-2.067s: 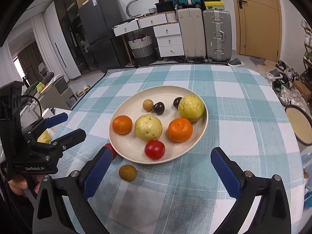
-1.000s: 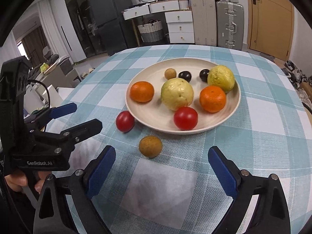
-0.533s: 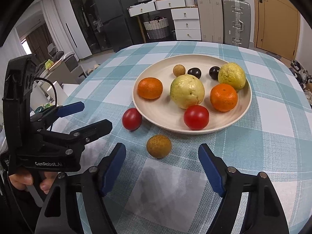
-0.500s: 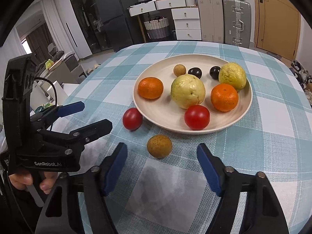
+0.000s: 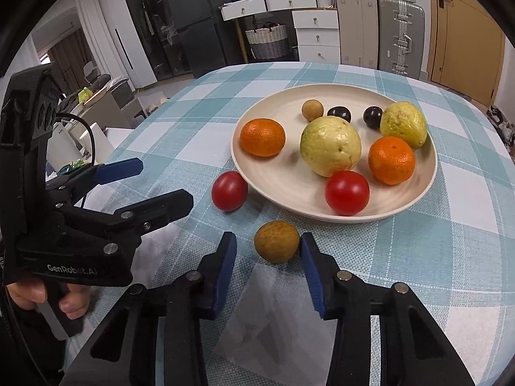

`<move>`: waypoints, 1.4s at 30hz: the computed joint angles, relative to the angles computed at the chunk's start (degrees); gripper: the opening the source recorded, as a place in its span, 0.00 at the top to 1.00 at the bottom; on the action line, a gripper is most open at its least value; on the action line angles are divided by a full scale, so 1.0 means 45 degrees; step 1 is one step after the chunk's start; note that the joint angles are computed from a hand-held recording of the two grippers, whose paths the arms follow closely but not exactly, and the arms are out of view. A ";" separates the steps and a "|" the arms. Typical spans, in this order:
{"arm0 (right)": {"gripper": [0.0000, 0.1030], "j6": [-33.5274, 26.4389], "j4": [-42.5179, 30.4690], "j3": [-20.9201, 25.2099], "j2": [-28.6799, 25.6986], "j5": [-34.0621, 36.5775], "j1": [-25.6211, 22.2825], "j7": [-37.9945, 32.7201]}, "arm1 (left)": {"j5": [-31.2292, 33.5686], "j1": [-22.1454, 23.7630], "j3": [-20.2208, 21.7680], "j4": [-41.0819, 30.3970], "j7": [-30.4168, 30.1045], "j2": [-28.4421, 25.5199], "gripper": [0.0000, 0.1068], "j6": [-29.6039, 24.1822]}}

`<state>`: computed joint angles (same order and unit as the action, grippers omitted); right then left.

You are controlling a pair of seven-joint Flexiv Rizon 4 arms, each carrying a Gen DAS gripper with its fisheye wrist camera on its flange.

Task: Organize fruits
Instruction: 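Grasp the brown round fruit with the right gripper while the left gripper grasps the red tomato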

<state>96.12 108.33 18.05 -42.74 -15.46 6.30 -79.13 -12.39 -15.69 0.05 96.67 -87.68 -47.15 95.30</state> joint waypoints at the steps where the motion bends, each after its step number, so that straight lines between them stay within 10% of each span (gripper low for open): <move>1: 0.64 -0.0006 -0.0014 -0.0129 0.0006 0.0037 0.0104 0.0055 | -0.0011 -0.0030 0.0036 -0.0030 -0.0017 -0.0014 0.04 -0.0034; 22: 0.72 0.1500 0.0793 -0.0119 0.0390 -0.0219 -0.0416 0.0711 | 0.0032 -0.0257 0.0037 -0.1016 -0.0076 -0.0435 0.06 -0.1087; 42: 0.72 0.1979 0.1180 -0.0610 0.0515 -0.0882 -0.0463 0.1793 | 0.0418 0.0337 -0.1079 -0.1982 0.0720 -0.0950 0.77 -0.1884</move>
